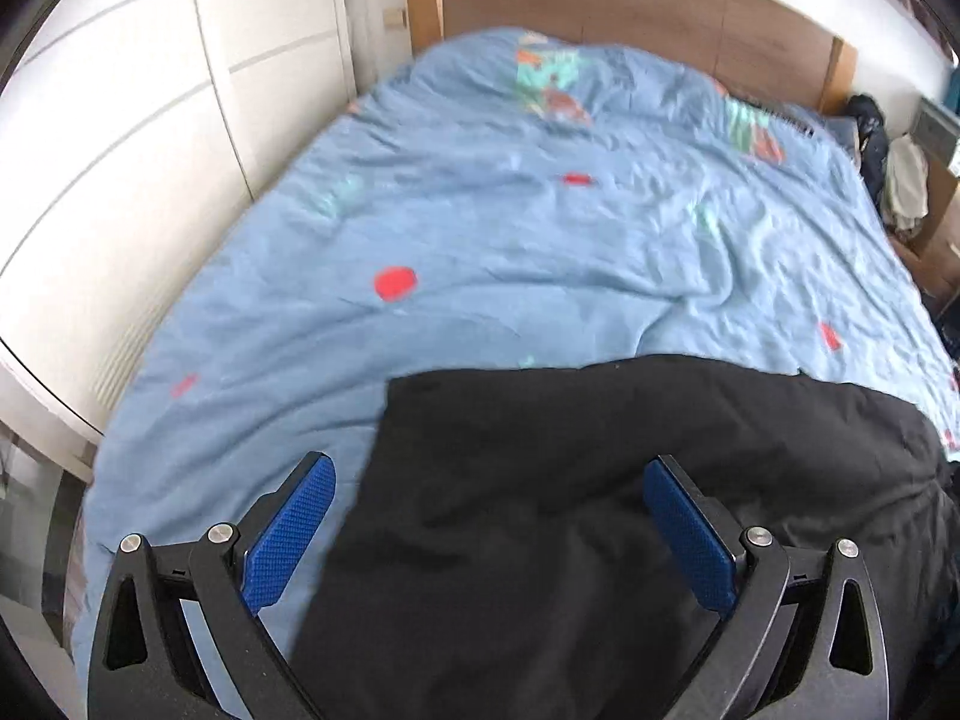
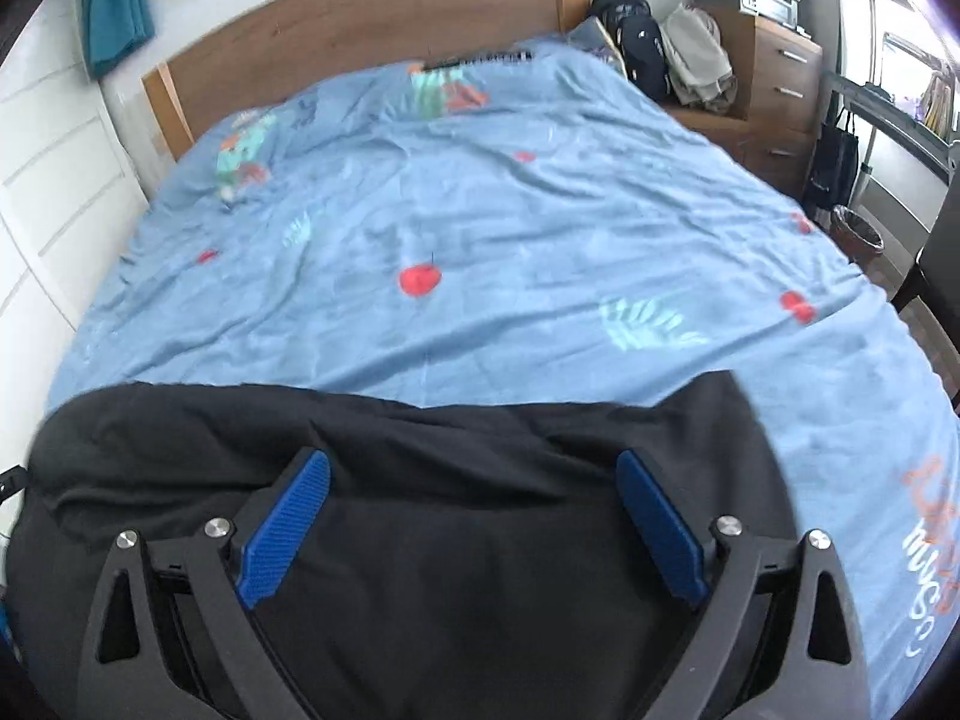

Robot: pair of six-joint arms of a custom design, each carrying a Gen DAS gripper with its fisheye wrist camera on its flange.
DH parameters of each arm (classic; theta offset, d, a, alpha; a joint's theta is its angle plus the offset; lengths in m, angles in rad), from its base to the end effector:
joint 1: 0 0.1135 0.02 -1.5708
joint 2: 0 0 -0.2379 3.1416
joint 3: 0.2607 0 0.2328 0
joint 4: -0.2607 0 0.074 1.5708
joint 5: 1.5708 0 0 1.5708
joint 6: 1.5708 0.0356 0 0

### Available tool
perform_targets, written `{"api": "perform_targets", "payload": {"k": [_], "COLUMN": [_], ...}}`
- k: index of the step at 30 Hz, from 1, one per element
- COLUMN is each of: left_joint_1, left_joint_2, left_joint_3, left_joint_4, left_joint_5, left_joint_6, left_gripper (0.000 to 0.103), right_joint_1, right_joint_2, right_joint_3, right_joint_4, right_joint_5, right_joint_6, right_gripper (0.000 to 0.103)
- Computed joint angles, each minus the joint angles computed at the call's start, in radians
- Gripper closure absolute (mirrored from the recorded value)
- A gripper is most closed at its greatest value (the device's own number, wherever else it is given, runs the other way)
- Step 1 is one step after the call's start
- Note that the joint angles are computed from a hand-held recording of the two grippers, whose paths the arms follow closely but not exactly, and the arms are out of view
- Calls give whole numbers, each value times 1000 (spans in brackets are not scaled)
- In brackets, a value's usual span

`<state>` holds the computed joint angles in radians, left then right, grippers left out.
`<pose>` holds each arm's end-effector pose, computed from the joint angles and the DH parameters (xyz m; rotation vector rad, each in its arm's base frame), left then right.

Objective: Fold large clothes
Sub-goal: 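Press the folded jacket flat with both open grippers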

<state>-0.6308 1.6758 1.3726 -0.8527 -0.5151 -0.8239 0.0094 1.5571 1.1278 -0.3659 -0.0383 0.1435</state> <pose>0.2686 -0.1745 0.2441 -0.3780 2.4690 0.1416 0.3229 0.0044 0.2341 0.1402 2.3643 0.1191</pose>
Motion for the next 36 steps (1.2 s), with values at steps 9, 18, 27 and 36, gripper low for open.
{"api": "perform_targets", "payload": {"k": [9,18,27,36], "left_joint_1": [-186,-86,-241,-566], "left_joint_2": [-158,-260,-645,-610], "left_joint_3": [-188,-418,-535,-643], "left_joint_4": [146,209,-155,-81], "left_joint_5": [143,259,-3,-46], "left_joint_6": [39,10,-169,-420], "left_gripper": [1,1,3,3], "right_joint_1": [31,-96,-368,-507], "right_joint_2": [-452,-532,-642,-977], "right_joint_3": [-285,-500,-485,-522], "right_joint_4": [-126,-115,-252,-628], "right_joint_5": [-184,-352,-308,-564], "right_joint_6": [-145,-261,-480,-717], "right_gripper": [6,6,6,6]}}
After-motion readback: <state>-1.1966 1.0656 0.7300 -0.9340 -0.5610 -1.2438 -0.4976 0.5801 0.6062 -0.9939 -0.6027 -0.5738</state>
